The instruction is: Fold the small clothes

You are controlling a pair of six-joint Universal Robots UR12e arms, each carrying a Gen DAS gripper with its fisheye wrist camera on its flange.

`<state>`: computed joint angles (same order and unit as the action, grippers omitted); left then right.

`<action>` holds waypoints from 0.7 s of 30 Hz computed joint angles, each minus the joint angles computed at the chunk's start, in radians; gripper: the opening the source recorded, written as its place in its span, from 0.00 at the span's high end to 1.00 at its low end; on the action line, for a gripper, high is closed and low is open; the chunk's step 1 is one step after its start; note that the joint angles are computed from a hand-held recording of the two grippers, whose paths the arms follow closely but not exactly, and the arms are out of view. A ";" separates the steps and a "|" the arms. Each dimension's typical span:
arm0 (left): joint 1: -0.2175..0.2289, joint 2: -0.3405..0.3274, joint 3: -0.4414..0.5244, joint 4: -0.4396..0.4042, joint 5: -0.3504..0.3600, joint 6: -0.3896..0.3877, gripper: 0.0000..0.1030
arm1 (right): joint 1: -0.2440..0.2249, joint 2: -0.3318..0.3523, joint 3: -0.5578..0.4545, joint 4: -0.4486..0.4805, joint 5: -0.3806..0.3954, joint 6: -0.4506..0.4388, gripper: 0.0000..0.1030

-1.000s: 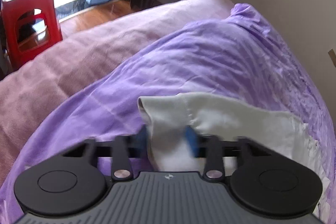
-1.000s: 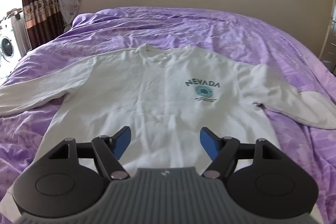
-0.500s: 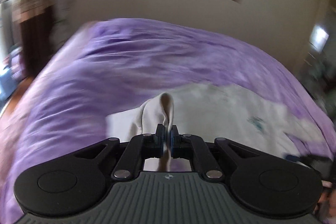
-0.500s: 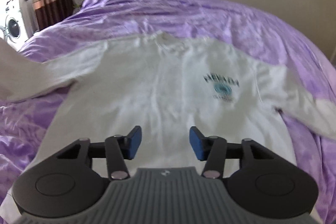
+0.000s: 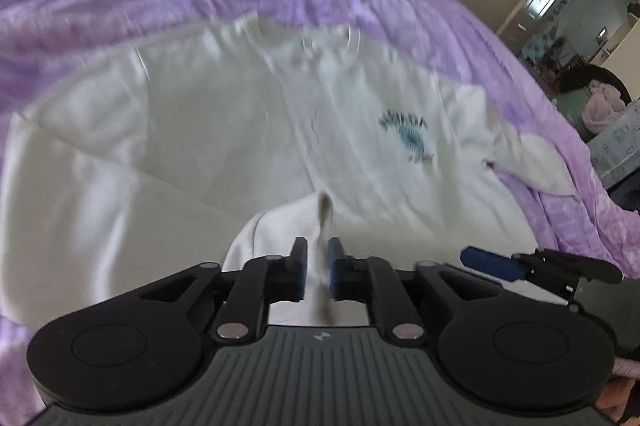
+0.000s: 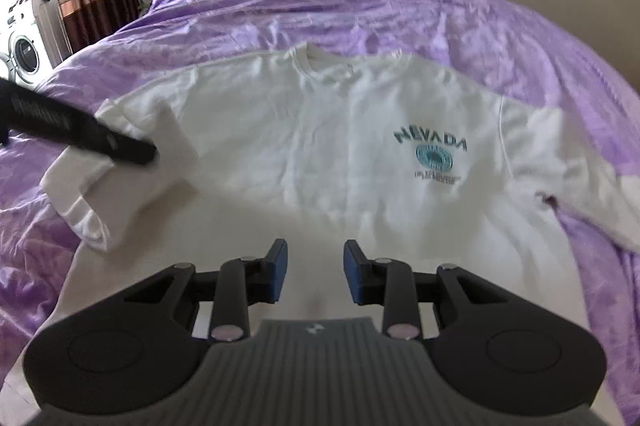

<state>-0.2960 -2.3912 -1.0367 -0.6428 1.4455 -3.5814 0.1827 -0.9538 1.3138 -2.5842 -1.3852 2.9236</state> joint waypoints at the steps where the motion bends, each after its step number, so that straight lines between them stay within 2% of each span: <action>1: -0.002 0.000 -0.004 -0.002 0.002 -0.002 0.62 | -0.004 0.008 -0.010 0.017 0.013 0.016 0.74; 3: -0.006 0.001 -0.009 -0.005 0.028 0.008 0.53 | -0.011 0.022 -0.030 0.047 0.045 0.048 0.69; 7: -0.008 0.019 -0.030 -0.018 0.079 0.035 0.53 | -0.015 0.050 -0.066 0.094 0.112 0.096 0.48; 9: -0.010 0.031 -0.042 -0.019 0.127 0.068 0.52 | -0.015 0.064 -0.082 0.112 0.152 0.122 0.44; 11: -0.013 0.041 -0.053 -0.025 0.178 0.097 0.51 | -0.019 0.083 -0.108 0.162 0.218 0.171 0.44; 14: -0.010 0.059 -0.080 -0.020 0.218 0.126 0.51 | -0.026 0.114 -0.147 0.251 0.316 0.269 0.50; 18: -0.002 0.094 -0.144 0.021 0.257 0.146 0.51 | -0.017 0.141 -0.169 0.266 0.316 0.345 0.50; 20: -0.001 0.104 -0.167 0.038 0.314 0.153 0.51 | -0.018 0.150 -0.178 0.267 0.329 0.383 0.60; 21: -0.001 0.107 -0.174 0.041 0.347 0.151 0.51 | -0.019 0.153 -0.181 0.267 0.340 0.393 0.78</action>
